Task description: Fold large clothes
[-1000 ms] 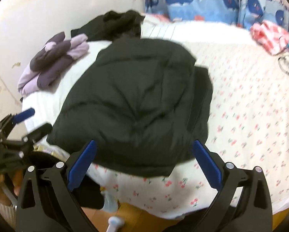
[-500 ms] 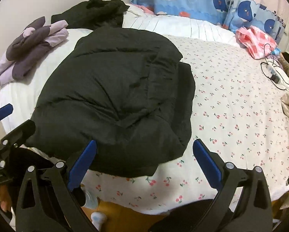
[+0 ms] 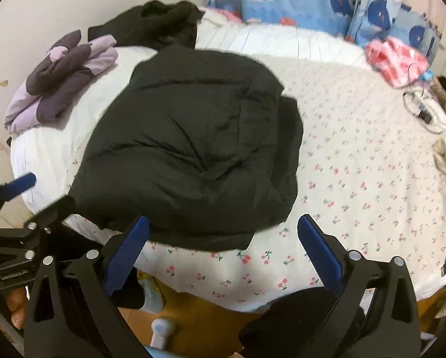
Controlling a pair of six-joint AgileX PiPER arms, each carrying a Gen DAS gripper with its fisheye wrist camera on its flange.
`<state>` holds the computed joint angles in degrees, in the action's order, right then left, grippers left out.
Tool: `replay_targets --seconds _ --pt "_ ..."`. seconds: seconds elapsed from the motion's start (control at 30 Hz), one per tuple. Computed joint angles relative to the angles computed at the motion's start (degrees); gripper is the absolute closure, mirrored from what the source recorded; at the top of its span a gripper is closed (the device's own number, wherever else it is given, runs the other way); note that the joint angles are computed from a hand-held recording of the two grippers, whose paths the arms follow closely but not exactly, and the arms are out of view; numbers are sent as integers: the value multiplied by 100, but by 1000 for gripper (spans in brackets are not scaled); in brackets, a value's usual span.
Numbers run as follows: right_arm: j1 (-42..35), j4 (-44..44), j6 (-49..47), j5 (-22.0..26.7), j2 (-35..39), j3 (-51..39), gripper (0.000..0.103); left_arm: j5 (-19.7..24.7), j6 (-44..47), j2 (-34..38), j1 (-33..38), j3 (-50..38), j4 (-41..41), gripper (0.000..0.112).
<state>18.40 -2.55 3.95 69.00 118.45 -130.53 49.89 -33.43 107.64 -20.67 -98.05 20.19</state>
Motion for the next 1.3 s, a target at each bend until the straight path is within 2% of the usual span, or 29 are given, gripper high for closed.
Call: replay_targets --seconds 0.1,0.33,0.57,0.83,1.23,1.3 --pt "168 -386 116 -32 -82 106 7 78 -99 -14 -5 12 -44 16" --pt "252 -513 338 -216 -258 365 7 304 -554 -53 -203 -20 576 16" --pt "331 -611 473 -313 -319 458 7 305 -509 -34 -130 -83 364 16" --pt "383 -584 469 -272 -286 417 7 176 -902 -106 -187 20 689 16" --pt "423 -801 554 -113 -132 232 7 286 -815 -37 -218 -60 624 16" --pt "423 -845 564 -10 -56 101 7 433 -669 46 -212 -214 521 16"
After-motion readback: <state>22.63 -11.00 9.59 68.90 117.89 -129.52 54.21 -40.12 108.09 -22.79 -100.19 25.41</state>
